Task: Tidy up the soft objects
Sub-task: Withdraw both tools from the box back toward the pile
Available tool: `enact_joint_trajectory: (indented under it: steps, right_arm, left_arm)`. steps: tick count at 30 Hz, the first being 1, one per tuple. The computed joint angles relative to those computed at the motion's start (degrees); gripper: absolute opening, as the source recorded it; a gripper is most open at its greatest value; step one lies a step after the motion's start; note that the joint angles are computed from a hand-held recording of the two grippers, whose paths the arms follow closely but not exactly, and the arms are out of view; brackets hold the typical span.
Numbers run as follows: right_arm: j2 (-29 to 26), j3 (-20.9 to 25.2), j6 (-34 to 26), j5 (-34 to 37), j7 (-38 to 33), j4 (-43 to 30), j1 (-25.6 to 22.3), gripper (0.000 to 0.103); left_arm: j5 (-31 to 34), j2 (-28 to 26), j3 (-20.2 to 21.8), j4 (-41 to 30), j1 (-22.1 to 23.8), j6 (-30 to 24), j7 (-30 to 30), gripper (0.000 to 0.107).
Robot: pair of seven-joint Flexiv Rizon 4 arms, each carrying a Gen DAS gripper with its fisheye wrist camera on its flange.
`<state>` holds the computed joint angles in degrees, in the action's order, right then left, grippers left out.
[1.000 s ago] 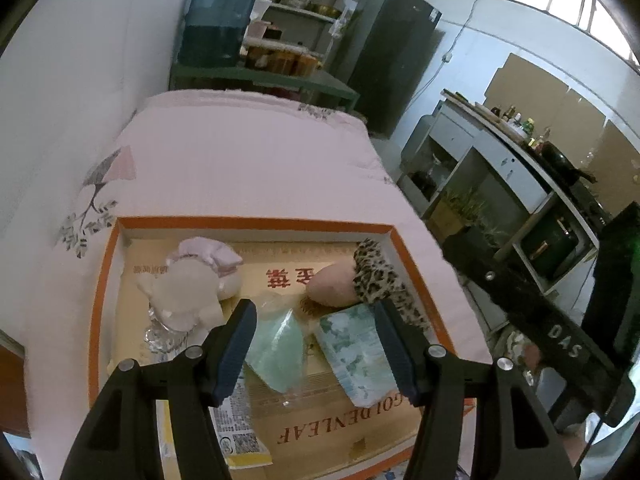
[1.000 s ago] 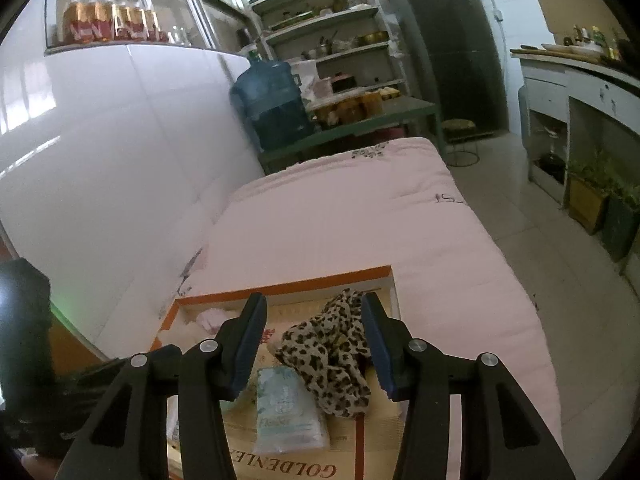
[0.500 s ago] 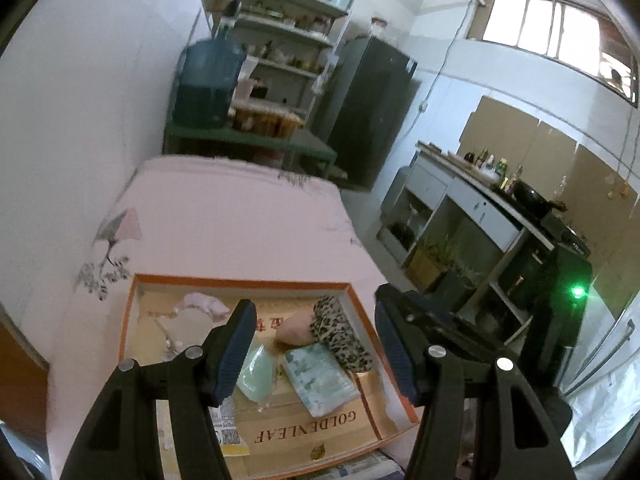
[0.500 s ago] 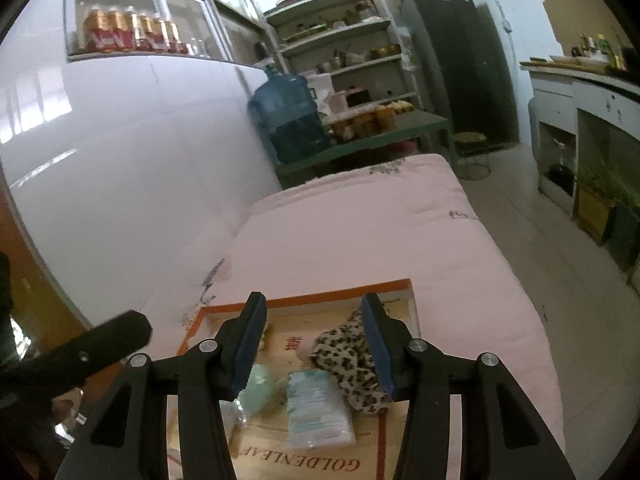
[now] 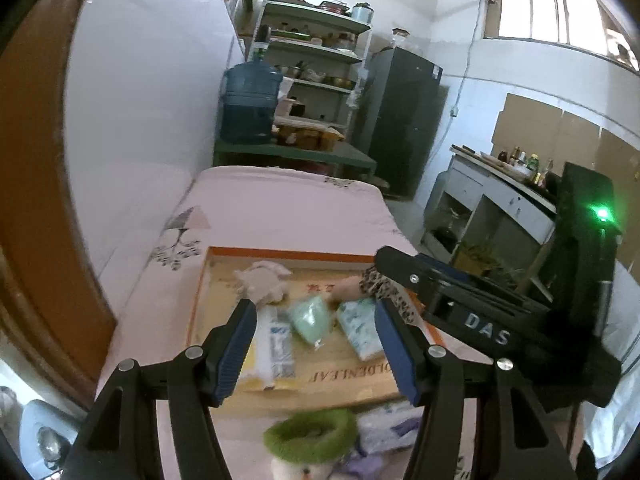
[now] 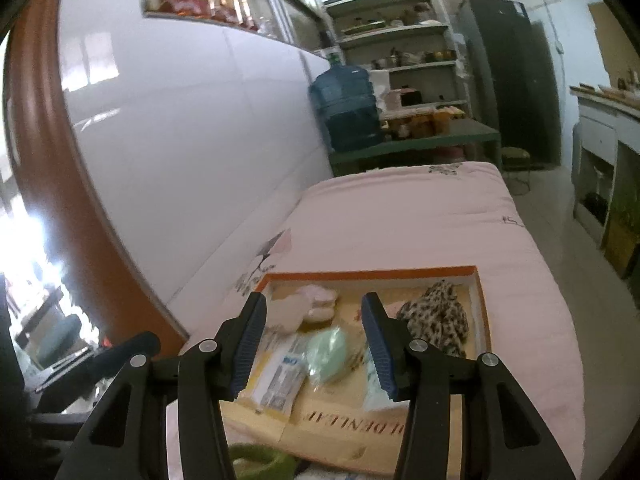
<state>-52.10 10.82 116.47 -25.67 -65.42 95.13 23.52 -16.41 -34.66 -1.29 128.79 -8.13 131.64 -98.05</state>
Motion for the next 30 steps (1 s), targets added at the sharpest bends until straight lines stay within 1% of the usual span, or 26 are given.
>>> enact_joint_trajectory:
  steps: [3,7,9,14,18,25,30]
  right_arm:
    - [1.86,-1.24,1.49,1.83,-1.18,3.46,1.54,0.051]
    - [4.35,-2.56,3.47,5.16,-2.68,8.03,3.33,0.051]
    - [5.38,-2.32,4.21,5.87,-3.15,10.01,3.18,0.051]
    - [8.08,-3.60,5.67,10.07,-4.95,14.28,4.82,0.051]
    - [10.04,-3.84,5.85,12.37,-5.75,17.12,5.21,0.051]
    - [13.22,-5.38,6.20,17.58,-8.82,22.48,8.32,0.051]
    - [13.93,-4.10,5.50,18.65,-9.15,24.78,8.15,0.051]
  left_arm:
    - [2.66,0.47,-1.16,1.69,1.82,1.31,-2.39,0.061]
    - [2.96,1.04,-0.76,3.22,0.89,2.72,-2.84,0.061]
    - [3.19,1.25,-0.80,3.80,0.61,3.34,-3.09,0.061]
    - [3.39,2.29,-0.65,6.30,-0.34,5.88,-3.89,0.061]
    - [2.42,3.19,-0.20,8.81,-1.44,8.08,-4.13,0.061]
    - [3.24,3.57,-0.01,12.82,-0.61,11.75,-6.34,0.061]
    - [4.46,3.09,0.09,14.32,0.36,13.95,-7.86,0.061]
